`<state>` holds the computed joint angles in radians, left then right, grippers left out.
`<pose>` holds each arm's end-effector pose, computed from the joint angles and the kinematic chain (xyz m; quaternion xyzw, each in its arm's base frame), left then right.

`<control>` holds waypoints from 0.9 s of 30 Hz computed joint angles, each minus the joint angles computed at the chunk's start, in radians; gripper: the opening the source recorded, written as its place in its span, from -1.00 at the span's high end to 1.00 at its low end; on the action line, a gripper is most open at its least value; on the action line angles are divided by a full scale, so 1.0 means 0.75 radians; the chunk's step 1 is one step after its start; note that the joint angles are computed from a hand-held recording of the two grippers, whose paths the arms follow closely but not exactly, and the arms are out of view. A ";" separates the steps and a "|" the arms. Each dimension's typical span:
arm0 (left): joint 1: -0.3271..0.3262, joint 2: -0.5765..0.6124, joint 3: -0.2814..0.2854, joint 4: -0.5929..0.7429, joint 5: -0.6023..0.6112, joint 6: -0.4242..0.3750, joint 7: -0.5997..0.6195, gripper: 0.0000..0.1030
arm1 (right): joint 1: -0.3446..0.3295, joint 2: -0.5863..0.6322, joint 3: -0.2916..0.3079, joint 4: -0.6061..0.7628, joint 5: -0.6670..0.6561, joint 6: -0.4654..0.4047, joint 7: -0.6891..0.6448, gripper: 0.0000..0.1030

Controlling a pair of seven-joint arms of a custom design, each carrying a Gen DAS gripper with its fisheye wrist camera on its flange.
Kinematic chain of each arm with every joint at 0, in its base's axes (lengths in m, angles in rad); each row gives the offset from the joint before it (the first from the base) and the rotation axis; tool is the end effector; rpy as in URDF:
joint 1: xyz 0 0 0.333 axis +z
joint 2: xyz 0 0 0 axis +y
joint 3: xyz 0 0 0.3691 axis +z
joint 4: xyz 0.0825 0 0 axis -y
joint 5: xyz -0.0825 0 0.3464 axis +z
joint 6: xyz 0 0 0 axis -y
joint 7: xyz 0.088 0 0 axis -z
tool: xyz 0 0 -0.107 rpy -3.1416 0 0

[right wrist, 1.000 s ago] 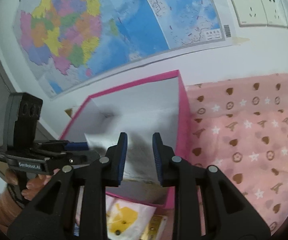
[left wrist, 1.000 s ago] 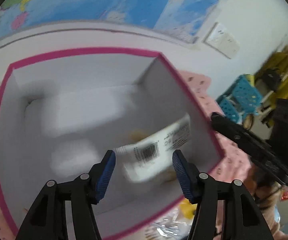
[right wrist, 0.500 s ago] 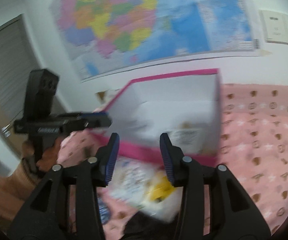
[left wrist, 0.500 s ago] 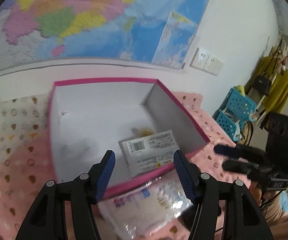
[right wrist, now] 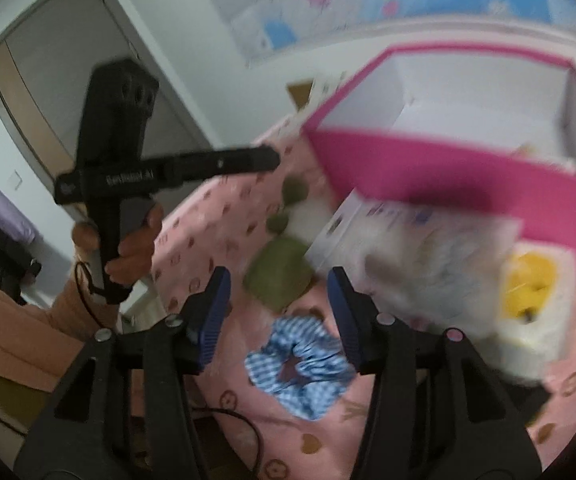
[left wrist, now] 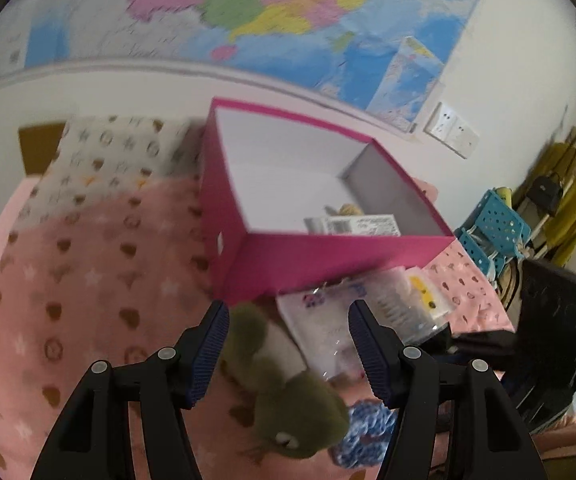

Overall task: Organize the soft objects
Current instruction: 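Lower the right gripper onto the green plush toy and close it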

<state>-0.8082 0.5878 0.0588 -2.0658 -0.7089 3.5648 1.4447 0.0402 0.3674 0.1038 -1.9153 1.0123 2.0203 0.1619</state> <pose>0.5062 -0.3683 0.3202 -0.6839 0.5976 -0.3935 0.1429 0.5886 0.1292 0.3814 -0.8562 0.2741 0.1800 0.3993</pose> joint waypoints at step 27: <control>0.225 0.013 -0.219 -0.147 0.245 0.123 -0.185 -0.23 | 0.028 0.051 0.043 -0.033 -0.017 -0.075 -0.033 0.15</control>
